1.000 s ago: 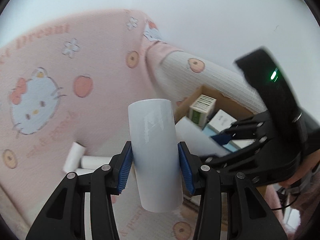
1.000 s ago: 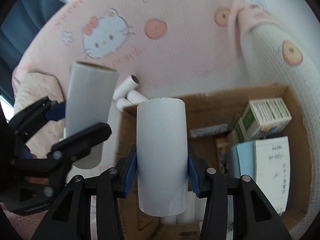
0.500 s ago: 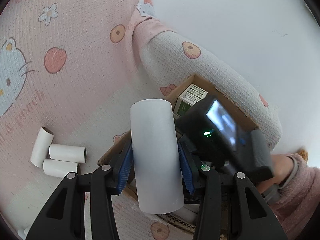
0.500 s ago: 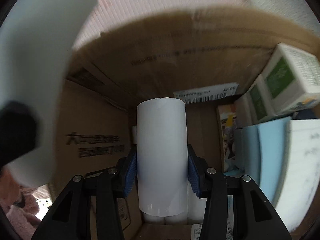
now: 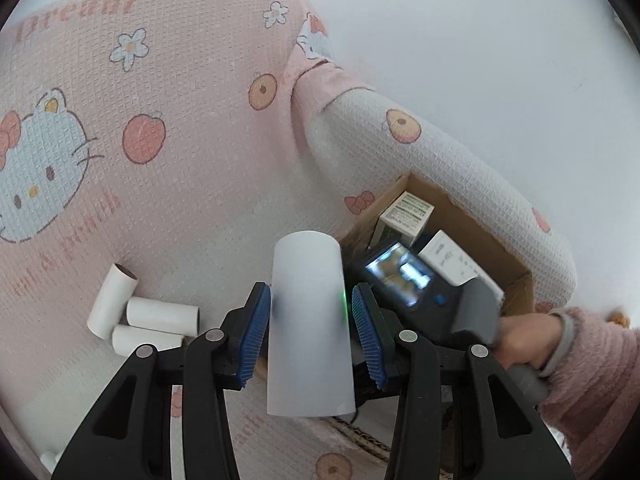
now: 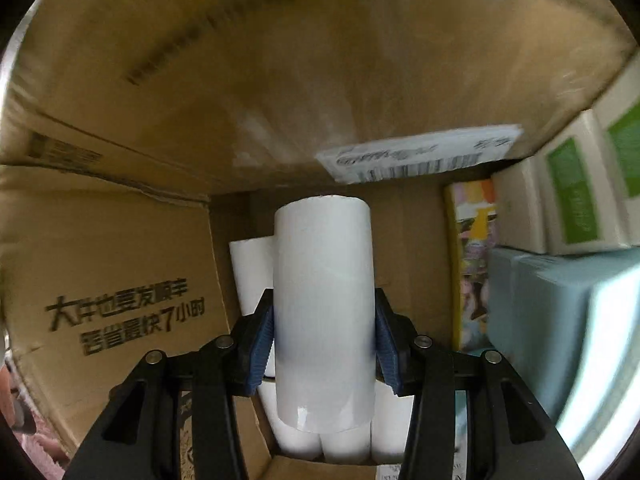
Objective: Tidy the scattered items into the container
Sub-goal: 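Open the right tool to release the tube beside the other tubes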
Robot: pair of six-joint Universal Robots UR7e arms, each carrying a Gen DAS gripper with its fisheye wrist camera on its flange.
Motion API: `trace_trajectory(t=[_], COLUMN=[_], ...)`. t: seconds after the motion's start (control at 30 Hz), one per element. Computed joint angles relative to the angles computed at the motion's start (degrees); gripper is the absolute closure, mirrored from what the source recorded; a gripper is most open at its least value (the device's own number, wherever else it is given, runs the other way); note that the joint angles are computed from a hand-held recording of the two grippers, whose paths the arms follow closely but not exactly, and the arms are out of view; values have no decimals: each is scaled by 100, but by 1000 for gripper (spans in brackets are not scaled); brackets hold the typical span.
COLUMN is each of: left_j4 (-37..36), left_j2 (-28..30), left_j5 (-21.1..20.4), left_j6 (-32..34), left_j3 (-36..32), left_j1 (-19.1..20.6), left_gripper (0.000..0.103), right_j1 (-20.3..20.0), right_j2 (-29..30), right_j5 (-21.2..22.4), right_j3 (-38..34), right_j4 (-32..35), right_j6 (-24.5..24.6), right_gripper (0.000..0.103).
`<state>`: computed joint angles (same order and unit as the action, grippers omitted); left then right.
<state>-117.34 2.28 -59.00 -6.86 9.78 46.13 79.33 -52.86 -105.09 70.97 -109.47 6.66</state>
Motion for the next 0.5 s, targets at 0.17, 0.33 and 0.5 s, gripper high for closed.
trace_trajectory(t=[0.17,0.33,0.5], left_j4=[-199,-294,-263], left_j2=[-183,-218,-200], left_j5=[0,121,110], left_j6=[-9,62,58], left_j3=[388,519,496], left_j1=[-12,-39,-42], left_gripper=[56,56,56], right_j1=[6,-5,-3], right_j2=[173,208,381], right_j5=[-71,30,-19], right_j3=[-161,-258,-529], right_j4=[278,401,871], right_j6=[-28,26,227], right_gripper=[60,60,64])
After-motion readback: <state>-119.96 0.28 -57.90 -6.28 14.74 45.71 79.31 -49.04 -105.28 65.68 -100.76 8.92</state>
